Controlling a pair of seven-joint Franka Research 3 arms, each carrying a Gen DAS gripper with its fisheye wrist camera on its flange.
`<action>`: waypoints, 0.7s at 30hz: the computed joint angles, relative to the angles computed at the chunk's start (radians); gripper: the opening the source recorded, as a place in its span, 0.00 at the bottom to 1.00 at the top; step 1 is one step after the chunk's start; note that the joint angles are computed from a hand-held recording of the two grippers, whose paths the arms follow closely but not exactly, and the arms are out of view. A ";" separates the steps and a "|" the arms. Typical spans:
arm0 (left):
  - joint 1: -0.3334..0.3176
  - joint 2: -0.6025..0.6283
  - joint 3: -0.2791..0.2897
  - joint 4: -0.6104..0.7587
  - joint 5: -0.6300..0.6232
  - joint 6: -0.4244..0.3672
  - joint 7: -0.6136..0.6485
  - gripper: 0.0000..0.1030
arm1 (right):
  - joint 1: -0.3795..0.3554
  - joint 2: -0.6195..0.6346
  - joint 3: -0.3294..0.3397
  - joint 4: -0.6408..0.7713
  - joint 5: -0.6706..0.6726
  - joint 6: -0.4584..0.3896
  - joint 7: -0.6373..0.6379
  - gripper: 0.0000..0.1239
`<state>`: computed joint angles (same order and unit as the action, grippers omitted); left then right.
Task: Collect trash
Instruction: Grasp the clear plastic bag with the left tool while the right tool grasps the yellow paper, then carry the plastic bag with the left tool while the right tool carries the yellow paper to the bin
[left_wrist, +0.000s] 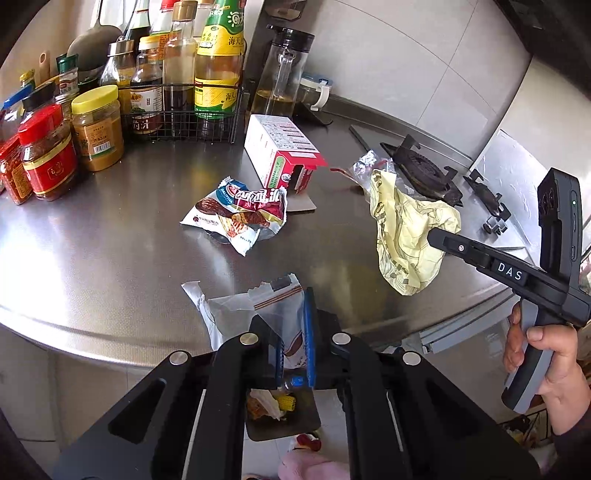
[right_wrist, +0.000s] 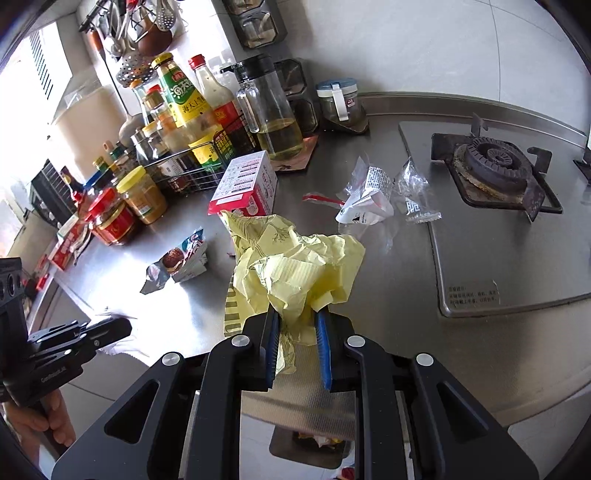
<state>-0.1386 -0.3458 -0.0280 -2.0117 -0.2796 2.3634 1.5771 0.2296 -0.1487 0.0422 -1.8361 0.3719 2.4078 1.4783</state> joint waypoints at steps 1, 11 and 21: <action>-0.003 -0.017 -0.002 -0.014 -0.003 -0.001 0.001 0.07 | 0.000 -0.025 0.000 -0.026 0.004 0.003 0.001 0.16; -0.081 -0.206 0.005 -0.190 -0.034 -0.019 -0.009 0.07 | 0.015 -0.293 0.009 -0.290 0.026 -0.008 0.006 0.16; -0.143 -0.279 0.014 -0.388 -0.056 -0.054 -0.035 0.07 | 0.026 -0.370 0.034 -0.482 0.015 -0.076 0.061 0.16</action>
<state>-0.2819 -0.6244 -0.0142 -2.3997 -0.3354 2.3099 1.5425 0.2559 -0.5191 0.0762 -2.3185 0.3872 2.3323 1.5389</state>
